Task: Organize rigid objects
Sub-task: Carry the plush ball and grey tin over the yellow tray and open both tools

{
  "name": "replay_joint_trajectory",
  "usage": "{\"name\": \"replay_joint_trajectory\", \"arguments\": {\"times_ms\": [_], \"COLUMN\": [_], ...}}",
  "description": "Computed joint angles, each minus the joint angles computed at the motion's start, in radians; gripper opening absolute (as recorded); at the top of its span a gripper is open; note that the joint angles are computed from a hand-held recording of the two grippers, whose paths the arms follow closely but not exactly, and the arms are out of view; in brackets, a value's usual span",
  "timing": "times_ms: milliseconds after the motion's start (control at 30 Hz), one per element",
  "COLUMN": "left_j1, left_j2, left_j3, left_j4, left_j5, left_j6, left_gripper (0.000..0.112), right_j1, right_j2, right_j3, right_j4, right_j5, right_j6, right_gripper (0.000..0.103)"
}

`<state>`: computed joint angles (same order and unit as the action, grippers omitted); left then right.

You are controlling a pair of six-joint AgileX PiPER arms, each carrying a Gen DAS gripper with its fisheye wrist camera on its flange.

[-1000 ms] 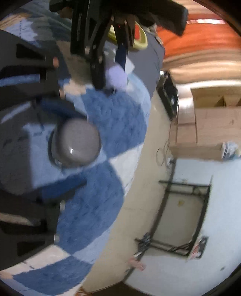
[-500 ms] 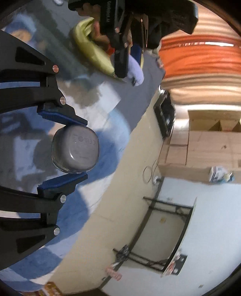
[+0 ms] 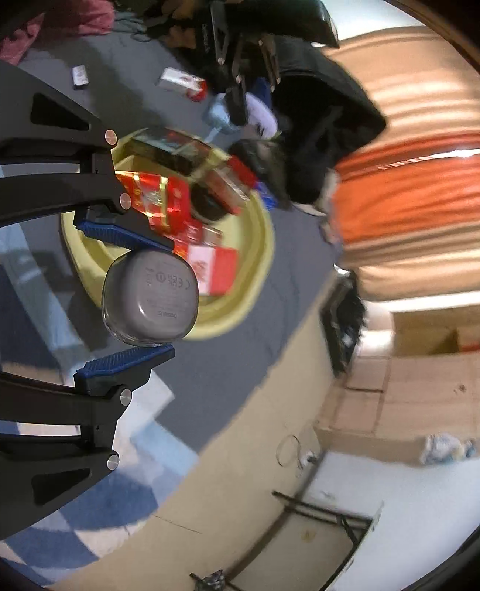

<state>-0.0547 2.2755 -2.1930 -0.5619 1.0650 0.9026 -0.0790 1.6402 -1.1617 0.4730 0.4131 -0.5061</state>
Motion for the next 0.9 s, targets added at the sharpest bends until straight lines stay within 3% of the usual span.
{"name": "replay_joint_trajectory", "arguments": {"times_ms": [67,333,500,633,900], "left_j1": [0.015,0.010,-0.012,-0.030,-0.037], "left_j2": [0.028,0.127,0.243,0.289,0.278], "left_j3": [0.005,-0.056,-0.263,-0.332,-0.277], "left_j4": [0.024,0.020,0.039,0.066,0.054], "left_j5": [-0.005,0.038,0.127,0.150,0.120], "left_j6": [-0.011,-0.055,-0.153,-0.184,-0.229], "left_gripper": [0.051,0.051,0.051,0.051,0.056], "right_j1": [0.023,0.045,0.090,0.093,0.072], "right_j2": [0.053,0.209,0.294,0.361,0.389], "right_j3": [-0.037,-0.199,-0.274,-0.332,-0.317], "right_j4": [-0.093,-0.107,-0.158,-0.143,0.047], "right_j5": [0.012,0.076,0.076,0.074,0.012], "right_j6": [0.058,0.123,0.182,0.192,0.030], "right_gripper": [0.049,0.049,0.049,0.049,0.050]}}
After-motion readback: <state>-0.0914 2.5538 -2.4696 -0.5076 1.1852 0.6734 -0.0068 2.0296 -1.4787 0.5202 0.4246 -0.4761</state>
